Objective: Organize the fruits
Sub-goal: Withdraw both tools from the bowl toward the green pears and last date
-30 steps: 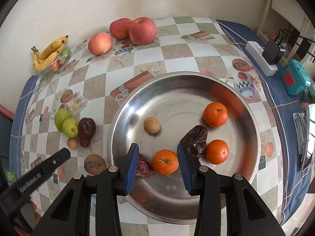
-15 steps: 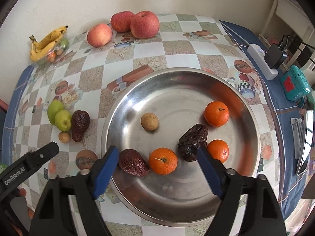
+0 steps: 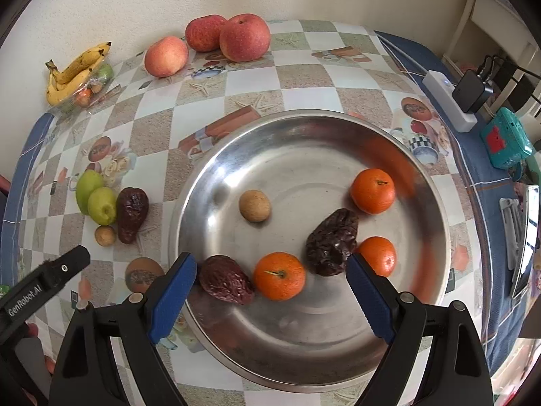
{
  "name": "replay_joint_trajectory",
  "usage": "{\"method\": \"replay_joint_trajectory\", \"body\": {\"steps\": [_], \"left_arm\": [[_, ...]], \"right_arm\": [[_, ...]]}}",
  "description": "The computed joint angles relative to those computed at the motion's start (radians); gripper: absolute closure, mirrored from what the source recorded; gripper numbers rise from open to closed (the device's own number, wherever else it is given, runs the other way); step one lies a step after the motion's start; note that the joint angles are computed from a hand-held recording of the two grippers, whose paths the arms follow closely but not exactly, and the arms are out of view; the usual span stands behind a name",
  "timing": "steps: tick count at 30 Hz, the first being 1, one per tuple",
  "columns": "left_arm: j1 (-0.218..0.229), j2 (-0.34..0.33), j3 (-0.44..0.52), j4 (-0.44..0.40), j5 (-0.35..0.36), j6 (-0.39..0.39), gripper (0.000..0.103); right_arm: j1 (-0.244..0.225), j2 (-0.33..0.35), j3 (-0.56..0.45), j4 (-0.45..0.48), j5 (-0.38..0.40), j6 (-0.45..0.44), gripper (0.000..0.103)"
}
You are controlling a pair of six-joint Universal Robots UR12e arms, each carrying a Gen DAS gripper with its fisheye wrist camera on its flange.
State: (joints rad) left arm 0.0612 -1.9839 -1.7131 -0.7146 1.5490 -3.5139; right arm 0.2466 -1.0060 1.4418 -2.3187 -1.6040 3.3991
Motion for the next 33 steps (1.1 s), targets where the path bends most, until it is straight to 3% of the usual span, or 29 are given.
{"method": "replay_joint_trajectory", "body": {"steps": [15, 23, 29, 33], "left_arm": [[0.056, 0.021, -0.01, 0.049, 0.058, -0.018, 0.0], [0.095, 0.03, -0.025, 0.091, 0.063, -0.063, 0.0], [0.104, 0.026, -0.028, 0.144, 0.03, -0.073, 0.0], [0.111, 0.01, -0.016, 0.161, -0.06, -0.052, 0.0]], "right_arm": [[0.038, 0.031, -0.052, -0.052, 0.067, -0.011, 0.013], [0.078, 0.059, -0.099, -0.057, 0.06, -0.1, 0.013], [0.091, 0.069, -0.108, -0.107, 0.058, -0.151, 0.013], [0.096, 0.079, -0.117, -0.124, 0.054, -0.164, 0.013]]}}
